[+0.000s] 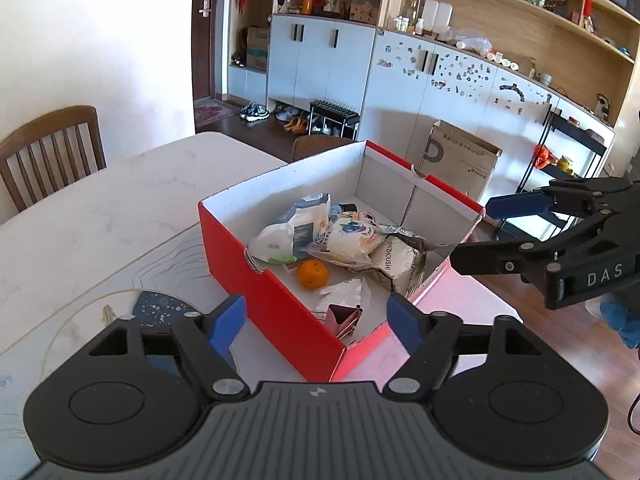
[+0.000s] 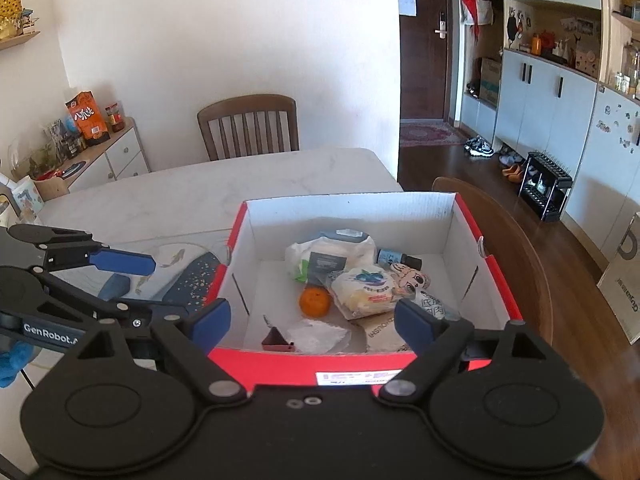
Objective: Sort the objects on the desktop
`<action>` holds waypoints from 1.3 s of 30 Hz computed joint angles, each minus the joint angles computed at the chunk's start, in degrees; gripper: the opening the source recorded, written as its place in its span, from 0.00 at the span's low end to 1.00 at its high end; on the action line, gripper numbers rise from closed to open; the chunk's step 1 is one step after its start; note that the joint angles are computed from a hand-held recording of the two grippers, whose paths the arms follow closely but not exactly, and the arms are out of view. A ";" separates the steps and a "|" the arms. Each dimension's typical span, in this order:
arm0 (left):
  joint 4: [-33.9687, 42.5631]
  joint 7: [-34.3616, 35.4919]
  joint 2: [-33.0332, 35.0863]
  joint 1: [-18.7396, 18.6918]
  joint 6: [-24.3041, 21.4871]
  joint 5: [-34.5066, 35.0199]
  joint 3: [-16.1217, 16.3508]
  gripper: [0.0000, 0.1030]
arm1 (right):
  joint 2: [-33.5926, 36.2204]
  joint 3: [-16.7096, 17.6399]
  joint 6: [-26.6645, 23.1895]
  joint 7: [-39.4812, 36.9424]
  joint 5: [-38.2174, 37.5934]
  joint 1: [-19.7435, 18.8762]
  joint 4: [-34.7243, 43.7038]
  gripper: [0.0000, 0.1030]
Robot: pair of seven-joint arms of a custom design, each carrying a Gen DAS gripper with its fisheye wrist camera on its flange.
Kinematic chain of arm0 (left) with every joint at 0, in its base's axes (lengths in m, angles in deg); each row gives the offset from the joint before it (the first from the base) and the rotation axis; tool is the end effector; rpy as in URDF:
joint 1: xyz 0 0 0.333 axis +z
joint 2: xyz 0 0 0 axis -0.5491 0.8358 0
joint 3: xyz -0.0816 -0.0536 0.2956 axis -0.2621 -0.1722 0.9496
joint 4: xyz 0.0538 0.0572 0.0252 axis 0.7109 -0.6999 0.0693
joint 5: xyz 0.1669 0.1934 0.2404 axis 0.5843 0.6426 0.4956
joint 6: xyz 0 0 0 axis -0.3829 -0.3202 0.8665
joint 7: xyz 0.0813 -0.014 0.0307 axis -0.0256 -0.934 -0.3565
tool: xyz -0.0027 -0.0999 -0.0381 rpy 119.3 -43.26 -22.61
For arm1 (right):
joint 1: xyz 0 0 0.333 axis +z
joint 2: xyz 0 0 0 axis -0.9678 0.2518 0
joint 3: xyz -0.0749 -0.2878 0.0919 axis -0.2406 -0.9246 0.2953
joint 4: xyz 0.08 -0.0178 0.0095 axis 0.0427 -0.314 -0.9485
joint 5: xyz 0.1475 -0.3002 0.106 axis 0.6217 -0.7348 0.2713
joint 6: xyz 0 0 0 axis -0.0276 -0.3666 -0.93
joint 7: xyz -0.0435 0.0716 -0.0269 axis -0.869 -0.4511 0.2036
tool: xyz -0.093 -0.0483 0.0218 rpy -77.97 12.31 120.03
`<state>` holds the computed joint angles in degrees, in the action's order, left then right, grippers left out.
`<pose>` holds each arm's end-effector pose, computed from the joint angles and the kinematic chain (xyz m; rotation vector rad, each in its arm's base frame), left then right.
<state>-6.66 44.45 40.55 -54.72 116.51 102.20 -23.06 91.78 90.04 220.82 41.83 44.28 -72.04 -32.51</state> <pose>0.5886 -0.3431 0.5638 -1.5132 2.0845 -1.0186 0.6549 0.1072 0.5653 -2.0989 0.9631 -0.3694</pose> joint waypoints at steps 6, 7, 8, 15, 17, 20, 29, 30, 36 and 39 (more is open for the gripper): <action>-4.07 0.64 -2.80 0.63 1.89 -0.35 -0.35 1.00 | -3.96 0.22 3.27 -2.31 3.45 0.21 -5.78 0.94; -5.06 0.33 -3.38 0.67 2.75 -0.20 -0.26 1.00 | -4.71 0.22 3.77 -2.88 4.50 0.22 -6.82 0.96; -5.77 -0.04 -3.84 0.64 3.22 0.02 -0.14 1.00 | -5.43 0.14 4.18 -3.28 5.44 0.30 -7.77 0.97; -9.98 -5.35 -7.01 0.07 3.91 3.45 1.12 1.00 | -10.01 -1.20 5.26 -5.95 11.46 1.28 -13.53 0.99; -11.31 -7.13 -7.96 0.20 4.50 4.46 1.19 1.00 | -11.43 -1.68 6.03 -7.11 12.56 1.89 -15.32 0.99; -13.51 -9.75 -9.64 0.16 5.28 6.99 1.45 1.00 | -13.44 -2.43 6.73 -8.29 14.35 2.79 -17.72 0.99; -17.93 -19.76 -13.27 0.37 9.08 16.48 1.76 1.00 | -17.07 -4.34 9.53 -12.66 21.55 4.79 -22.06 0.99; -17.89 -20.61 -13.36 0.38 9.17 17.61 1.75 1.00 | -17.34 -4.54 9.83 -13.40 22.39 4.94 -22.40 0.99; -18.33 -25.89 -14.06 0.16 11.32 25.01 2.10 1.00 | -17.98 -5.33 9.33 -14.13 23.97 5.60 -23.49 0.99; -18.37 -27.96 -14.39 0.17 11.89 28.73 1.99 1.00 | -18.67 -5.39 10.71 -15.95 25.96 6.01 -24.79 0.99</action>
